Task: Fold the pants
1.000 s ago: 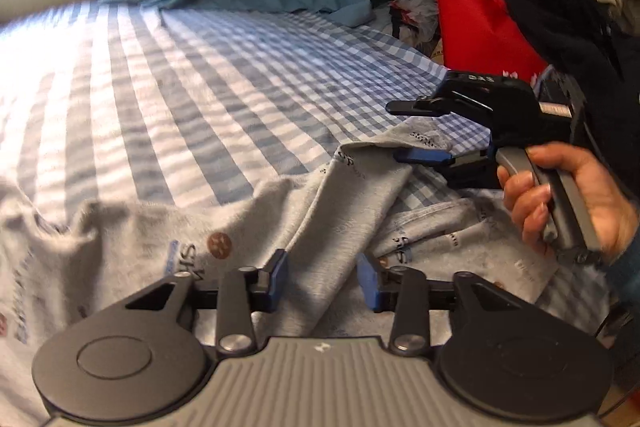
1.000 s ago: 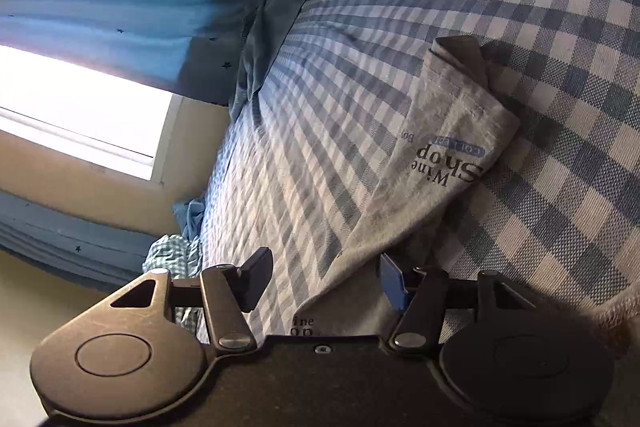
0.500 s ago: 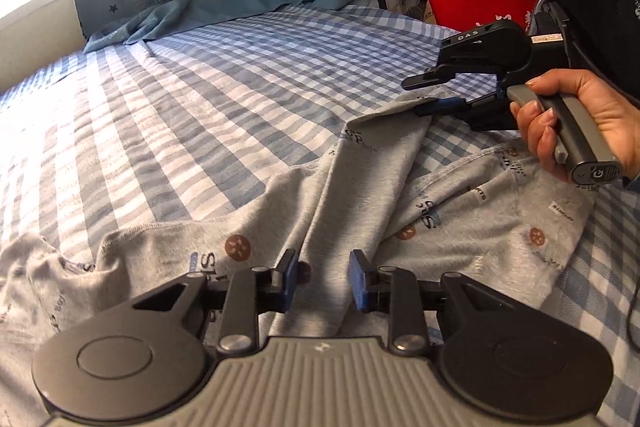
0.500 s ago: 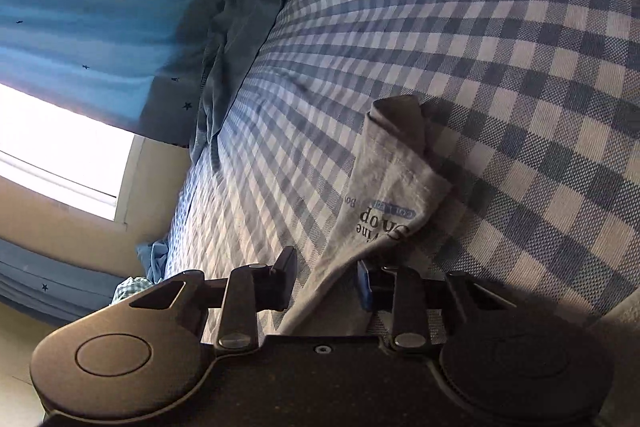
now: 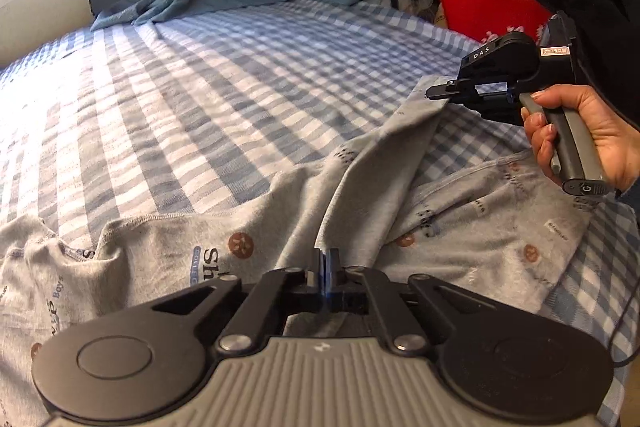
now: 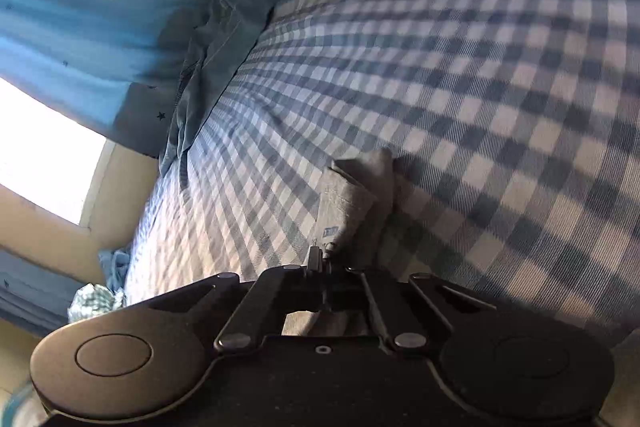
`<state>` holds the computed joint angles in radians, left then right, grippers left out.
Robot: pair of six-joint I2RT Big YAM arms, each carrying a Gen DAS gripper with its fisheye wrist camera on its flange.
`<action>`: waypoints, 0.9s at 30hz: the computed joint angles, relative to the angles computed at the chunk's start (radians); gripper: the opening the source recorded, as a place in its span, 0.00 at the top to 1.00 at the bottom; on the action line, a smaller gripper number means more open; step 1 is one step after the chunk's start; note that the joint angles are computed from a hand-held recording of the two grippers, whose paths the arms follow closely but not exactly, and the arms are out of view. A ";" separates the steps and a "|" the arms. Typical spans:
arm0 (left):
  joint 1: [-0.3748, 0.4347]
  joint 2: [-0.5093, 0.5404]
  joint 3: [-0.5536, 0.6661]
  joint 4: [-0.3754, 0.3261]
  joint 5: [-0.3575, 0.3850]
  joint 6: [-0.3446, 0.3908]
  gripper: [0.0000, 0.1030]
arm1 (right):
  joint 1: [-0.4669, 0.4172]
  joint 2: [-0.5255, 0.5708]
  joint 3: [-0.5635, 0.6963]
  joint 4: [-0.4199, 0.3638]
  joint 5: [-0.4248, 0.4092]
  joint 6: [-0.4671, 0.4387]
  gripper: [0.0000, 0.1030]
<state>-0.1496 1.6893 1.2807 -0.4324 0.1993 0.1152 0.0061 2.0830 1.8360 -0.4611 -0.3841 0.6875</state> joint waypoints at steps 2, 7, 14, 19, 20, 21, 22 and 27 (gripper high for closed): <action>-0.007 -0.035 -0.033 0.028 0.011 0.023 1.00 | -0.014 -0.050 -0.042 0.033 -0.016 -0.058 1.00; -0.026 -0.140 -0.128 0.063 0.064 0.060 1.00 | -0.079 -0.253 -0.235 0.130 -0.112 -0.234 1.00; -0.076 -0.183 -0.232 0.056 0.021 0.089 1.00 | -0.153 -0.472 -0.574 0.153 -0.122 -0.414 1.00; -0.094 -0.183 -0.269 0.084 -0.027 0.092 1.00 | -0.174 -0.497 -0.712 0.211 -0.104 -0.396 1.00; -0.097 -0.184 -0.269 0.084 -0.036 0.096 1.00 | -0.179 -0.506 -0.730 0.224 -0.111 -0.386 0.93; -0.098 -0.187 -0.270 0.083 -0.040 0.097 1.00 | -0.184 -0.517 -0.749 0.236 -0.114 -0.372 0.89; -0.098 -0.188 -0.269 0.080 -0.041 0.096 1.00 | -0.191 -0.530 -0.769 0.251 -0.130 -0.359 0.82; -0.098 -0.179 -0.262 0.068 -0.042 0.093 1.00 | -0.232 -0.622 -0.875 0.275 -0.205 -0.333 0.44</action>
